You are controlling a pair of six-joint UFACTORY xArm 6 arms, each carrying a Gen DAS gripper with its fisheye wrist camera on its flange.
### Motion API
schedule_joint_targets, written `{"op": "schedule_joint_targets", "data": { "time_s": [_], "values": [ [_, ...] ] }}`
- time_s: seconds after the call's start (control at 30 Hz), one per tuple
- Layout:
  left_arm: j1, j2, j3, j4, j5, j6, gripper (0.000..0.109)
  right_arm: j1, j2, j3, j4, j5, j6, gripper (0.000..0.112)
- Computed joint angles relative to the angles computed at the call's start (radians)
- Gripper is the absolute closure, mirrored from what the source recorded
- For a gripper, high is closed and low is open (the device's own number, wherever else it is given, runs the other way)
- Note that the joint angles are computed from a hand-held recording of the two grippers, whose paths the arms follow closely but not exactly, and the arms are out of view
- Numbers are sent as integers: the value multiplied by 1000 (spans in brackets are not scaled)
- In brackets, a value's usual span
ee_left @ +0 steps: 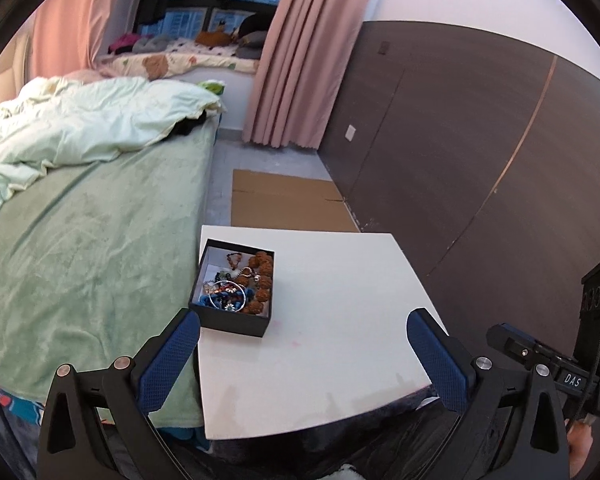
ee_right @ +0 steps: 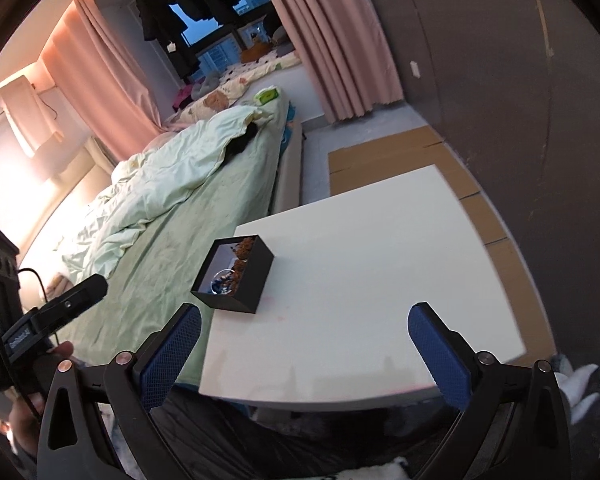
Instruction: Organize jewelry
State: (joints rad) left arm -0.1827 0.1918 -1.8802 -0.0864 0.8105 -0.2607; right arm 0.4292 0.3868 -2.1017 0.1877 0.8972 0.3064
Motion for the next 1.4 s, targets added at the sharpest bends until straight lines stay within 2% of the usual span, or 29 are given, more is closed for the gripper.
{"op": "schedule_joint_targets", "data": {
  "time_s": [0.17, 0.53, 0.9, 1.4],
  "values": [
    [-26, -90, 103, 28, -53, -15, 6, 7, -155, 196, -58, -92, 19, 9],
    [-67, -246, 281, 43, -148, 1, 6, 33, -376, 449, -160, -198, 71, 9],
    [-86, -350, 427, 9, -176, 54, 6, 57, -528, 644, -270, -219, 214, 9],
    [-108, -413, 511, 33, -232, 49, 6, 60, -602, 724, -369, -208, 314, 9]
  ]
}}
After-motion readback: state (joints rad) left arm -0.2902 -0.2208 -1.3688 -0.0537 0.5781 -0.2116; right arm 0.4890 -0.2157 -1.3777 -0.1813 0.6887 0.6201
